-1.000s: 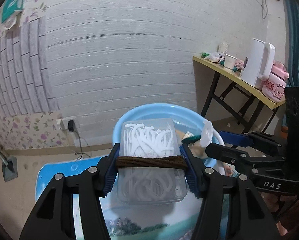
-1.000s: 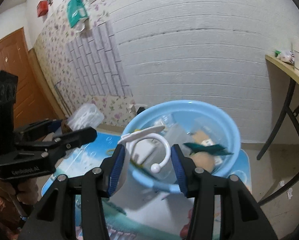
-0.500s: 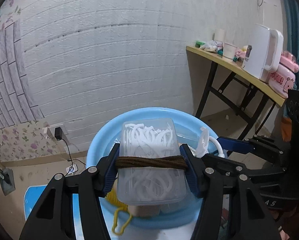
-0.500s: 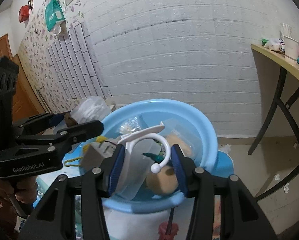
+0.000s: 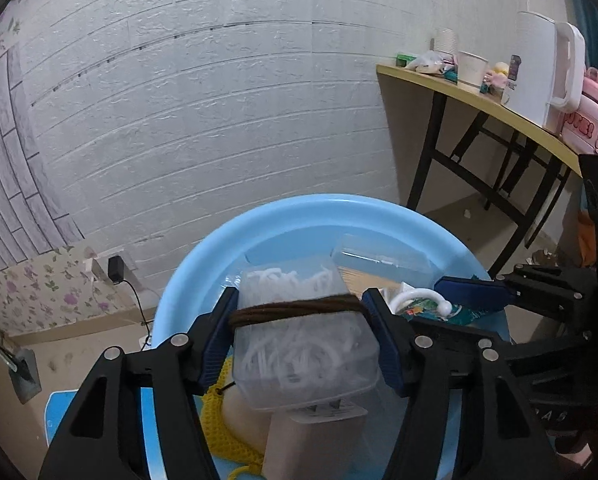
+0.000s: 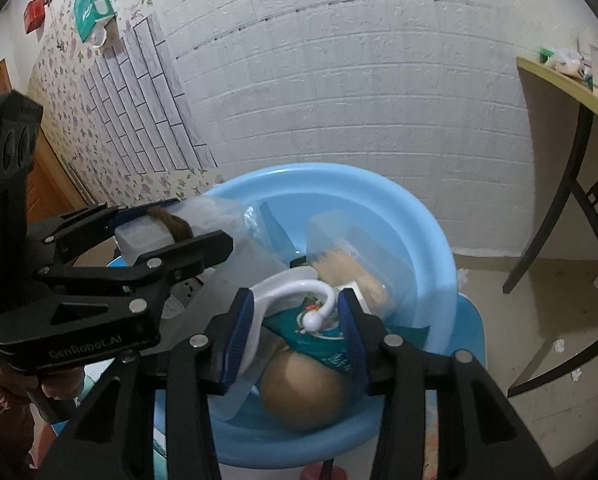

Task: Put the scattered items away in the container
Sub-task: 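Open both tools to drop the cable box and hook into the basin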

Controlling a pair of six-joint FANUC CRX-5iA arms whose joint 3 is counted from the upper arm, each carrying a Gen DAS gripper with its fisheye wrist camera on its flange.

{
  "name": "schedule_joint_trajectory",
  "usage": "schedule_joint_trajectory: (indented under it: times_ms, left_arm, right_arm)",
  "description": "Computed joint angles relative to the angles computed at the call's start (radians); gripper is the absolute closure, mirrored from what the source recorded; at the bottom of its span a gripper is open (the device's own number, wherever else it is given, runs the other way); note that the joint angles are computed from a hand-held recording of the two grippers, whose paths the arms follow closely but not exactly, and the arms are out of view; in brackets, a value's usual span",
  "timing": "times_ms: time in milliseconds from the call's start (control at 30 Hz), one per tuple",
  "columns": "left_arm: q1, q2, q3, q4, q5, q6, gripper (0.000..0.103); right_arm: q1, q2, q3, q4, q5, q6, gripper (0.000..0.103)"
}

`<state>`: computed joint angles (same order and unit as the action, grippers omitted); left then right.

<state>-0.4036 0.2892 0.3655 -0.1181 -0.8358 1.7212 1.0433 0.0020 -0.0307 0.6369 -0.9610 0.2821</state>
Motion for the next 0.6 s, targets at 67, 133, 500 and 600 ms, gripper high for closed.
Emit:
schedule_joint_trajectory:
  times_ms: [67, 133, 500, 600]
  left_arm:
    - [0.002, -0.002, -0.004, 0.005, 0.003, -0.010, 0.036]
    - [0.003, -0.004, -0.005, 0.002, 0.003, -0.004, 0.031]
    - [0.005, -0.031, -0.037, 0.048, 0.042, -0.016, 0.017]
    - [0.017, -0.057, -0.086, 0.106, 0.079, -0.033, 0.017]
  right_arm:
    - [0.000, -0.004, -0.003, -0.001, 0.005, 0.001, 0.060]
    - [0.001, -0.007, -0.005, -0.001, 0.006, -0.001, 0.060]
    - [0.034, -0.048, -0.036, 0.029, -0.046, -0.069, 0.060]
    - [0.048, -0.068, -0.052, 0.039, -0.062, -0.107, 0.060]
